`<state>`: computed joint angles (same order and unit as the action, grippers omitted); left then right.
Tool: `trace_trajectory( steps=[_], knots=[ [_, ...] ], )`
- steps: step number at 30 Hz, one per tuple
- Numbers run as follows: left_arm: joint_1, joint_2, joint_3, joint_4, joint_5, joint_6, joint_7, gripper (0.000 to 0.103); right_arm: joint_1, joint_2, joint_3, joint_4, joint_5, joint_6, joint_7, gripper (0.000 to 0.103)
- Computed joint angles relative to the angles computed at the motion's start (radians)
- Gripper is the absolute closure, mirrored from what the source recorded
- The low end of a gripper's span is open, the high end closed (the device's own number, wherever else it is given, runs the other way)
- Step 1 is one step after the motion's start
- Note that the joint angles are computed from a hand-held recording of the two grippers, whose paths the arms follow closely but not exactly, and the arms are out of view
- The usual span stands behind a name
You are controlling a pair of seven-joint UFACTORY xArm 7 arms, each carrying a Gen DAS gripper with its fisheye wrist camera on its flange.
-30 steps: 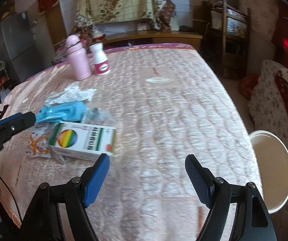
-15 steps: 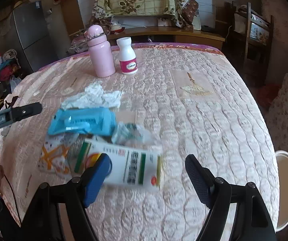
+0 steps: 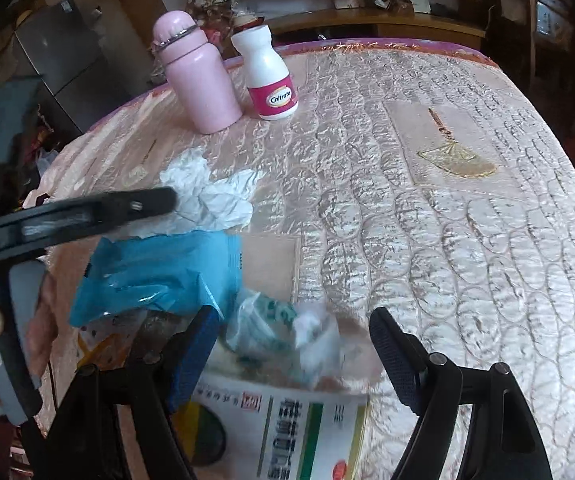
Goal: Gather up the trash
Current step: 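Grasp the crumpled white plastic with the left gripper while the right grasps the white-blue packet, then carry the white plastic and white-blue packet over the white bucket with both grippers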
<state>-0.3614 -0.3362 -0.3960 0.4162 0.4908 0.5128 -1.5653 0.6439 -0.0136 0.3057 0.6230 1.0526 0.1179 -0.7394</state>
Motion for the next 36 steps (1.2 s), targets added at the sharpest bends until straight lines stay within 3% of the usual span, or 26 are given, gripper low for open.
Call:
trace_trajectory(
  steps=[1,2,4,5,8,12,19,26,36],
  knots=[
    [0.001,0.017,-0.004,0.011,0.008,0.008,0.008,0.035,0.004,0.009,0.003,0.002,0.022,-0.011,-0.029,0.06],
    [0.001,0.023,-0.004,0.012,0.017,0.001,0.009,0.044,0.004,0.015,0.005,0.001,0.008,-0.014,-0.024,0.069],
    [-0.015,0.041,0.015,0.012,-0.007,-0.016,0.039,0.085,0.0,0.013,0.009,0.006,0.079,-0.003,-0.092,0.07],
    [-0.017,0.039,0.017,0.006,-0.013,-0.022,0.033,0.09,-0.001,0.009,0.01,0.004,0.088,-0.002,-0.101,0.071],
    [-0.002,-0.025,-0.015,-0.028,0.019,-0.035,-0.043,0.092,0.012,-0.027,0.009,-0.005,0.236,-0.024,-0.235,0.073],
    [-0.027,-0.153,-0.053,-0.042,-0.009,0.033,-0.074,0.092,0.045,-0.083,-0.008,-0.013,0.401,-0.078,-0.378,0.073],
    [-0.1,-0.299,-0.142,-0.017,-0.074,0.155,-0.098,0.092,0.058,-0.226,-0.033,-0.086,0.429,-0.052,-0.392,0.073],
    [-0.114,-0.281,-0.248,0.067,-0.063,0.227,-0.16,0.092,0.089,-0.376,-0.061,-0.213,0.304,-0.04,-0.264,0.073],
    [-0.121,-0.062,-0.354,0.232,0.091,0.312,-0.334,0.092,0.093,-0.561,-0.088,-0.385,0.077,-0.038,-0.031,0.073]
  ],
)
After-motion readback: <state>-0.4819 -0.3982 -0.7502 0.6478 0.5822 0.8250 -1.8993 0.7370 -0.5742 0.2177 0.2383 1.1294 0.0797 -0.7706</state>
